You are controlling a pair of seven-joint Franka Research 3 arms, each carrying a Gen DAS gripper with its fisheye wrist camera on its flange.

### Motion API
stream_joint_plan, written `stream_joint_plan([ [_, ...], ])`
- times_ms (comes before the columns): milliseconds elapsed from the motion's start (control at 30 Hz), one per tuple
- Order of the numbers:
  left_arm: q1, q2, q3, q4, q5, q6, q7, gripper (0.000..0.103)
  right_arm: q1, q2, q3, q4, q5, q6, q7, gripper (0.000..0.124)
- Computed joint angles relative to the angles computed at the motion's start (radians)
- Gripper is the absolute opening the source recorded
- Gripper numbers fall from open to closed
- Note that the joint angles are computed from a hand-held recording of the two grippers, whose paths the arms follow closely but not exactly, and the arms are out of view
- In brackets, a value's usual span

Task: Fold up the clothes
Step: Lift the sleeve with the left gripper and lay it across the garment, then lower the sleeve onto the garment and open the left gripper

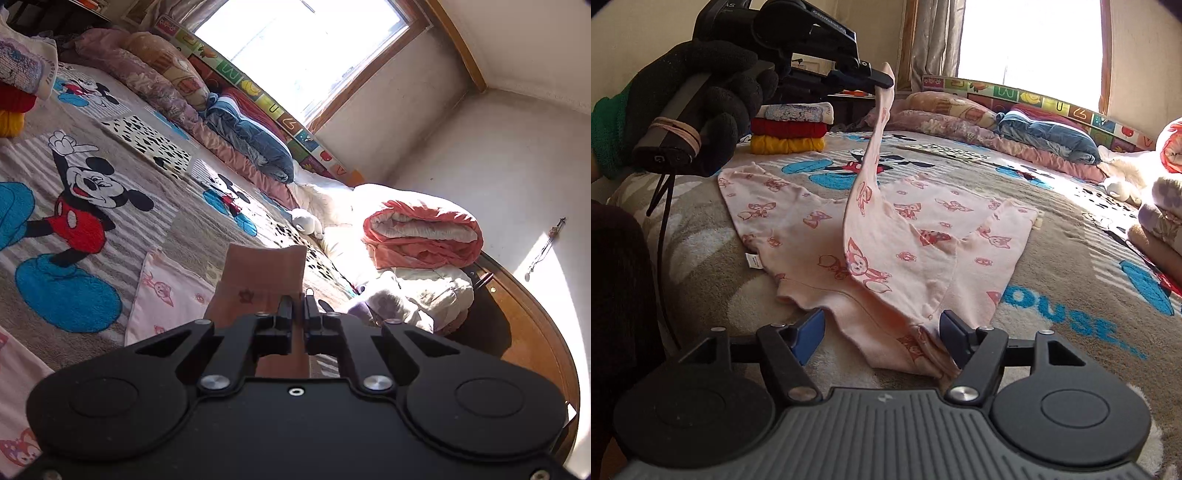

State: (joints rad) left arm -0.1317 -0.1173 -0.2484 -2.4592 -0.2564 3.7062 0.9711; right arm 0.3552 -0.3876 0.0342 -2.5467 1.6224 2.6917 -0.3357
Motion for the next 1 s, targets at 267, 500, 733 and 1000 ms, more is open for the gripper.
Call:
stream_joint_plan([
  [267,-0.007,0.161,0.061,0.186,0.2,-0.059,-0.121,0.004,-0.018,0.003,-0.03,-0.001,-0.009,-0.086,0.028,0.068],
  [500,0.0,0.26,0.088,0.295,0.324,-0.111,-0.197,0.004,-0.049,0.034,-0.061,0.017,-0.04,-0.18,0.131,0.069],
  [733,-0.028,0.331,0.122,0.393,0.356,-0.212,-0.193,0.004,-0.063,0.035,-0.053,0.02,-0.048,-0.195,0.157,0.07],
  [1000,-0.256,0.405,0.336,0.51,0.253,-0.37,-0.098,0.004,-0.084,0.064,-0.069,0.048,-0.068,-0.243,0.244,0.07],
])
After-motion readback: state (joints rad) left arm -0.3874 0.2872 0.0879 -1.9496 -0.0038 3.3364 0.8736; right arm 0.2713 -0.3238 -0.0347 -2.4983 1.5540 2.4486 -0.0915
